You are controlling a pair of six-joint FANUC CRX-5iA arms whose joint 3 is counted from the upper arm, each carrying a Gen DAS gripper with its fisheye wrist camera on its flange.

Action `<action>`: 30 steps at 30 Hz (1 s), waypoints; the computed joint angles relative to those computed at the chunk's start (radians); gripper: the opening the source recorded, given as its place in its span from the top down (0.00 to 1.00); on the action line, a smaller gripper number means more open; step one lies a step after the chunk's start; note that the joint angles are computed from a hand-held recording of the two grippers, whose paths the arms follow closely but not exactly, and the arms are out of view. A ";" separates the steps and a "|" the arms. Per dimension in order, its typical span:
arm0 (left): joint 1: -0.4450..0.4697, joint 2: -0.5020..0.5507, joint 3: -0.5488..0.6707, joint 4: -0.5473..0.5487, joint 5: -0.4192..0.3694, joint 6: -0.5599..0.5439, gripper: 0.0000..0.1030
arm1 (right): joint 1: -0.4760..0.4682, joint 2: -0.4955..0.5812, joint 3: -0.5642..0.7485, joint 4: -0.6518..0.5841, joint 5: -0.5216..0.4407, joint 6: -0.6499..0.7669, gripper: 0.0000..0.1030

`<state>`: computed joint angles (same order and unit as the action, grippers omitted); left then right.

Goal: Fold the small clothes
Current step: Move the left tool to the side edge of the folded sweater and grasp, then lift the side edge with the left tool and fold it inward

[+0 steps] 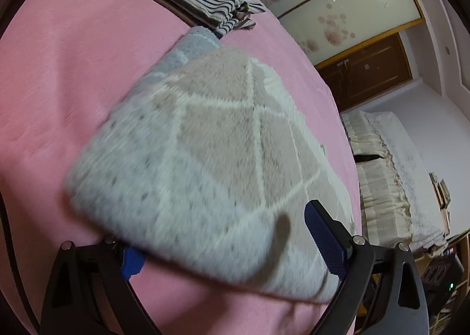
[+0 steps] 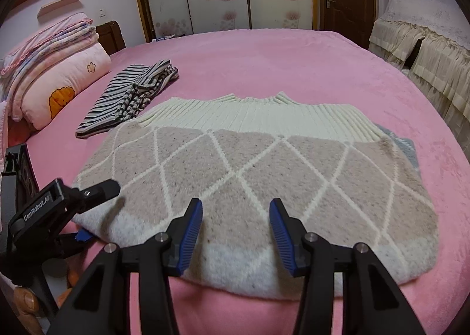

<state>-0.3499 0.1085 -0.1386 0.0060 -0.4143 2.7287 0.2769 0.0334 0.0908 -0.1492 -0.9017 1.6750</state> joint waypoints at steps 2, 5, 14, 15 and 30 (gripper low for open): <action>0.008 -0.003 -0.002 0.007 0.009 0.001 0.09 | 0.008 0.002 -0.003 0.007 0.011 -0.009 0.54; 0.028 -0.004 -0.016 0.042 0.041 -0.004 0.09 | 0.015 0.003 -0.003 0.004 0.018 -0.014 0.54; 0.065 -0.038 -0.112 0.133 0.130 0.025 0.74 | -0.001 0.012 0.008 -0.017 0.002 -0.013 0.54; 0.061 -0.037 -0.091 0.090 0.103 0.049 0.76 | -0.007 0.013 0.011 -0.022 0.000 -0.012 0.54; -0.047 -0.023 0.173 -0.280 -0.191 0.228 0.79 | -0.043 0.026 0.036 -0.030 -0.011 -0.022 0.60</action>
